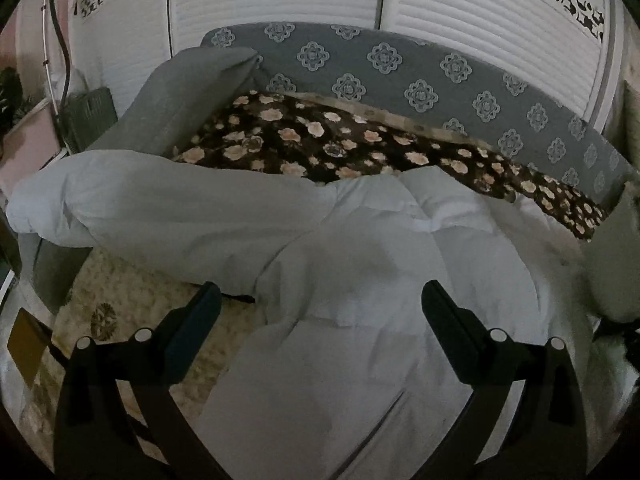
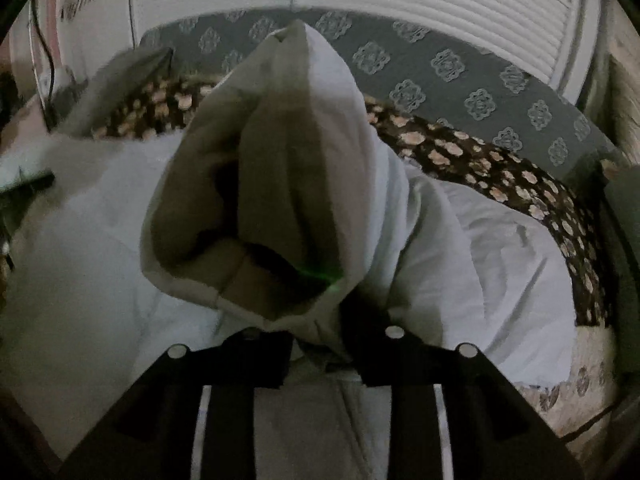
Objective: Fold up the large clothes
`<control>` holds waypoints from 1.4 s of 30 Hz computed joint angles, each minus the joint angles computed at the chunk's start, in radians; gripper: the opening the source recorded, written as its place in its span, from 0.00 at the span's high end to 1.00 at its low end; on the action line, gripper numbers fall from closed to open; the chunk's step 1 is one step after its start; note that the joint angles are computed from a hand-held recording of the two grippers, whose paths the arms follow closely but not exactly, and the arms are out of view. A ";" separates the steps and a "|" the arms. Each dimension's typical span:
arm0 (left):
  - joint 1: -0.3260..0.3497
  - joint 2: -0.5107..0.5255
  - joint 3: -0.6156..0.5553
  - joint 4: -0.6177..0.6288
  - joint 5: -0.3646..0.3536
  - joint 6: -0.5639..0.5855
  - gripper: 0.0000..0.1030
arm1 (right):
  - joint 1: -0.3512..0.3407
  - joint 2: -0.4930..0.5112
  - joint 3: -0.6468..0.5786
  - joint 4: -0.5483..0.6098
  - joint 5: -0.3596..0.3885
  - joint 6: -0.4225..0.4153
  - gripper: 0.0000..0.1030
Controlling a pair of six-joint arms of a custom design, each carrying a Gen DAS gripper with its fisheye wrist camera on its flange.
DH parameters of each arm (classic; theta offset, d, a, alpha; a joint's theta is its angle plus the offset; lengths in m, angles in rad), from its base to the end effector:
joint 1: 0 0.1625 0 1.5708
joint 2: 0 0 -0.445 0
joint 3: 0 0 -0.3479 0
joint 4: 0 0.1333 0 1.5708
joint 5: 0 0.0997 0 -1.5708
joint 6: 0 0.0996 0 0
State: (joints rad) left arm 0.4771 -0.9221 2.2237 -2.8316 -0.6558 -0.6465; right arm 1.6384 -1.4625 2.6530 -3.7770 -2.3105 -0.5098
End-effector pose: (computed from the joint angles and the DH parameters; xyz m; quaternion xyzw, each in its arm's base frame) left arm -0.3098 -0.3991 0.1170 0.2077 0.8726 -0.3258 0.2987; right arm 0.0858 -0.2872 0.3278 0.0634 -0.8310 0.3731 0.4076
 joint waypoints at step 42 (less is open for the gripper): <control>-0.162 0.377 -0.273 -0.021 -0.276 0.063 0.44 | -0.650 -0.654 -0.060 0.377 0.573 0.174 0.01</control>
